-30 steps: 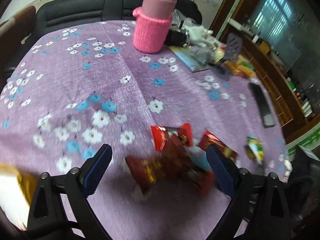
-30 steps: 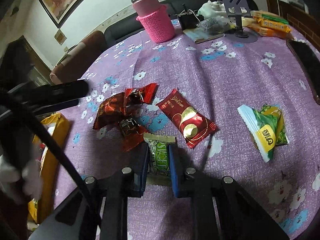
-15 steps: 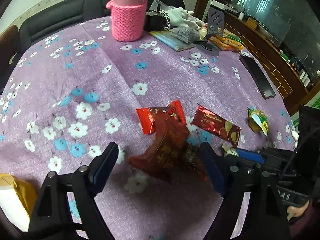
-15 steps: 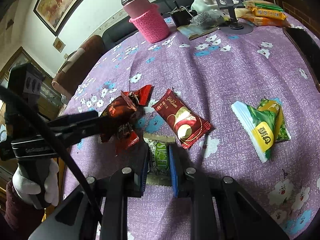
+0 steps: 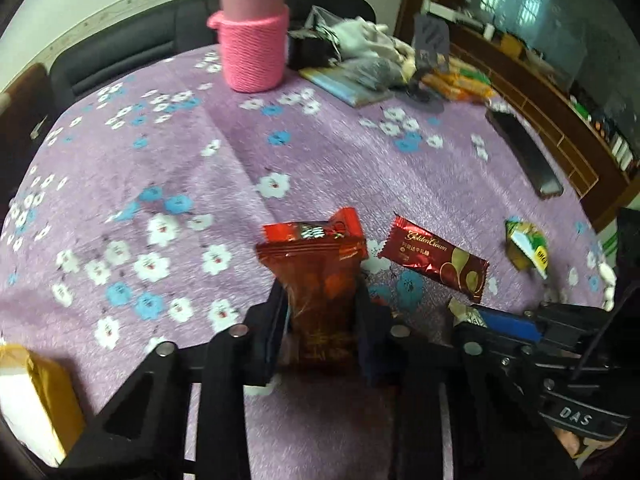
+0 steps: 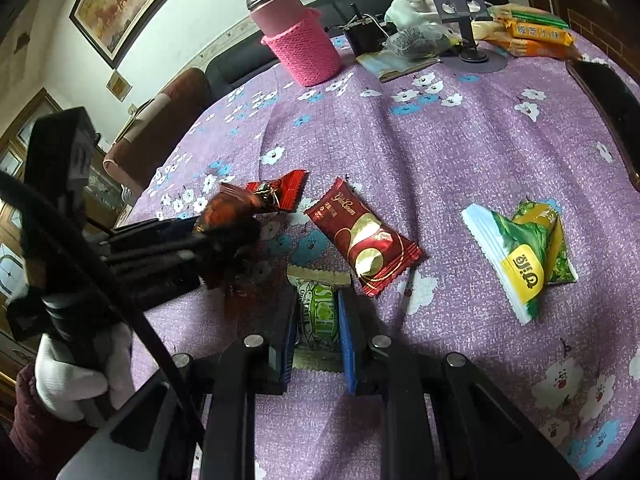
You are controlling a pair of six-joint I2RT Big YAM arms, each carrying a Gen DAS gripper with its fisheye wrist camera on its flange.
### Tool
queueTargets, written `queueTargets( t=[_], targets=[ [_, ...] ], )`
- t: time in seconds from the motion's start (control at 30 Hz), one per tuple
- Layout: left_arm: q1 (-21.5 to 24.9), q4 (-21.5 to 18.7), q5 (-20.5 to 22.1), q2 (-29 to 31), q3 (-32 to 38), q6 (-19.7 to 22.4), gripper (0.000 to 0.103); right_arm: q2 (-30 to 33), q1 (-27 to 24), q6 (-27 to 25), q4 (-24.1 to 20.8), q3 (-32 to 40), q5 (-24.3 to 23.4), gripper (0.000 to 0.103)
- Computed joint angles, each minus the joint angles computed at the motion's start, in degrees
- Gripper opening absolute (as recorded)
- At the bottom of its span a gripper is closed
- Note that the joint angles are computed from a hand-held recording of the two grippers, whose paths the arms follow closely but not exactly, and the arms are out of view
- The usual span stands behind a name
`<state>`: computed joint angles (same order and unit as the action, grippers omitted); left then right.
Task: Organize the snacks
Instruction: 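Grasp the small green candy with the right tool while the left tool grasps a red candy, then carry the red candy and green candy over the box and release both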
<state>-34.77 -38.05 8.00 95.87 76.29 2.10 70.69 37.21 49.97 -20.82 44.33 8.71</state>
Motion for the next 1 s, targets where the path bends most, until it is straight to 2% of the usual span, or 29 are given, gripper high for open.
queueTargets(
  t=[0.17, 0.33, 0.57, 0.7, 0.8, 1.0],
  targets=[
    [0.88, 0.58, 0.96, -3.82, -3.59, -1.83, 0.03, -1.0, 0.19, -0.33, 2.78, -0.86, -0.41, 0.018],
    [1.7, 1.4, 2.8, -9.17, -7.6, -3.43, 0.03, -1.7, 0.87, -0.55, 3.62, -1.09, 1.08, 0.017],
    [4.97, 1.12, 4.26, -19.75, -13.74, -4.6, 0.03, -2.35, 2.86, -1.2, 5.05, -1.12, 3.13, 0.017],
    [9.51, -0.21, 5.09, -25.93, -17.03, -3.7, 0.03, -2.1, 5.05, -1.7, 6.43, -0.45, 4.4, 0.017],
    [14.41, -1.3, 6.13, -29.58, -18.82, -2.58, 0.03, -0.94, 6.49, -1.54, 5.59, 1.29, 4.64, 0.017],
    [25.6, -2.4, 9.09, -32.16, -21.21, -0.31, 0.03, 2.44, 9.73, 0.64, 7.16, 5.21, 0.59, 0.017]
  ],
)
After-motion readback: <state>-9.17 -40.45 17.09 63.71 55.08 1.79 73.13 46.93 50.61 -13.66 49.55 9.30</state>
